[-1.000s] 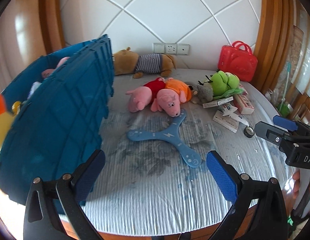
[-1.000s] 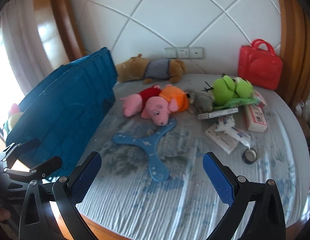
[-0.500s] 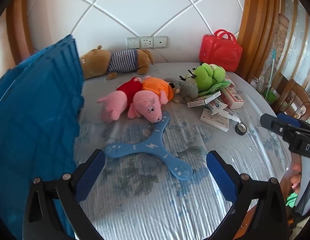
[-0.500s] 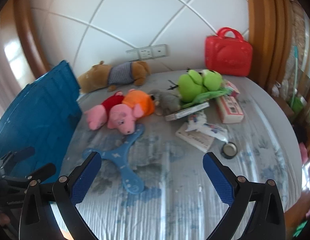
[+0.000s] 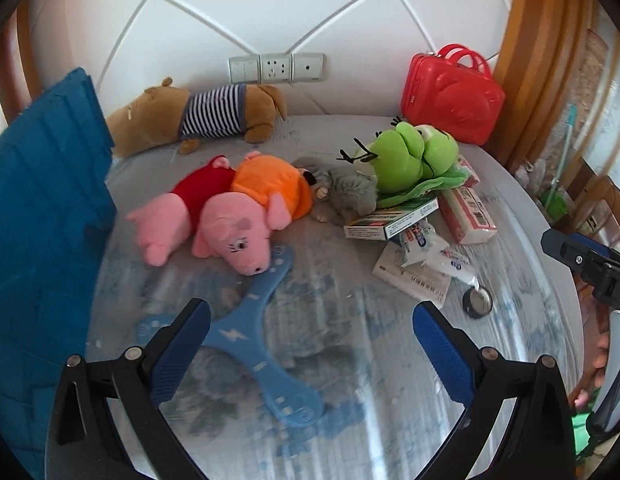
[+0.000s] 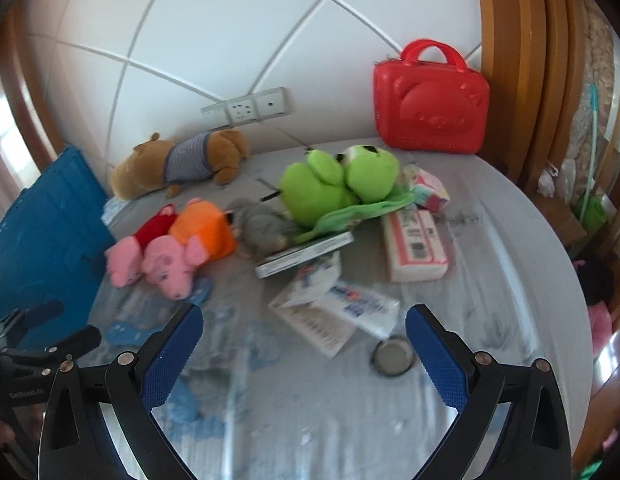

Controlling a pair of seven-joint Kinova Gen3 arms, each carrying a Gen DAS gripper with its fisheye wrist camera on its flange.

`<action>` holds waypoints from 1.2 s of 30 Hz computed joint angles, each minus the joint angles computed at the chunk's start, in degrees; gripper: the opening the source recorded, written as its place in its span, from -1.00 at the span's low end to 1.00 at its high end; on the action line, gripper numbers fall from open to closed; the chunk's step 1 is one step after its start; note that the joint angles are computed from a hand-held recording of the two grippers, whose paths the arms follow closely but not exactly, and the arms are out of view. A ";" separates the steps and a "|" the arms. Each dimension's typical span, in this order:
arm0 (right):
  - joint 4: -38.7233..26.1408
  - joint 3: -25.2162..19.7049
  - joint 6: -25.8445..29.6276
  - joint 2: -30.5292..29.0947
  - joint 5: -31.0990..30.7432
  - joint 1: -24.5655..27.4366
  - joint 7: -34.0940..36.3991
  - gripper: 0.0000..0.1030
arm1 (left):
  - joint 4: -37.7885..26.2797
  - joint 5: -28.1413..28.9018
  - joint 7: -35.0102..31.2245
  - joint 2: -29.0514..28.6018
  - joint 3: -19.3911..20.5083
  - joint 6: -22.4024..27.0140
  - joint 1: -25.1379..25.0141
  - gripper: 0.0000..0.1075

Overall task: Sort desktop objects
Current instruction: 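Lower the right tool toward the small white wipes packet on the bed, then close the right tool on the small white wipes packet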

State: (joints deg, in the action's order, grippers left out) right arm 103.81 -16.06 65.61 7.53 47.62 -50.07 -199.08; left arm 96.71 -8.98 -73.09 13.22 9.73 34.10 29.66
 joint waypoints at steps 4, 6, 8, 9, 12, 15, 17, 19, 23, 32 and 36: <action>5.16 1.50 -6.72 -3.05 -3.26 5.22 4.43 0.99 | -5.04 -2.69 4.66 4.79 -0.81 2.98 3.92 0.92; 7.06 1.98 -9.60 -3.83 -4.56 7.65 6.22 0.99 | -7.69 -3.56 5.94 7.13 -1.25 4.49 5.51 0.92; 8.57 2.28 -12.53 -4.17 -5.61 9.73 7.94 0.99 | -9.87 -4.67 7.11 9.10 -1.96 5.80 7.06 0.92; 9.35 2.47 -14.18 -4.26 -6.08 10.70 8.72 0.99 | -11.25 -5.01 7.17 10.34 -2.06 6.66 7.60 0.92; 10.65 3.03 -18.09 -3.59 -8.24 13.11 12.11 0.93 | -13.55 -3.84 5.89 12.63 -1.53 7.46 7.56 0.92; 11.31 3.92 -21.00 -2.38 -10.99 14.93 16.09 0.76 | -16.45 -2.81 4.61 15.54 -1.46 8.85 8.12 0.92; 11.56 4.55 -22.11 -1.60 -12.54 15.66 18.23 0.44 | -18.08 -1.92 2.95 17.24 -1.03 9.53 8.22 0.91; 11.99 5.14 -23.36 -0.74 -13.74 16.09 19.73 0.30 | -19.49 -0.64 0.72 18.90 -0.34 9.53 8.05 0.78; 12.71 6.18 -27.43 2.08 -16.97 16.90 25.21 0.24 | -22.46 0.64 -2.00 22.06 -0.61 10.31 9.20 0.73; 10.99 10.04 -33.64 9.69 -22.02 17.47 38.27 0.24 | -26.53 1.09 -1.89 26.06 -3.13 13.03 10.88 0.73; 10.02 11.74 -35.77 12.58 -24.53 17.91 44.30 0.46 | -28.43 1.19 -1.30 27.66 -3.34 14.00 11.40 0.73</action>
State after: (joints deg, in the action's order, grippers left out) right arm 113.84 -4.32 29.84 20.12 23.09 -32.16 -154.78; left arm 68.28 -7.79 -74.39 40.88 6.39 48.10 41.05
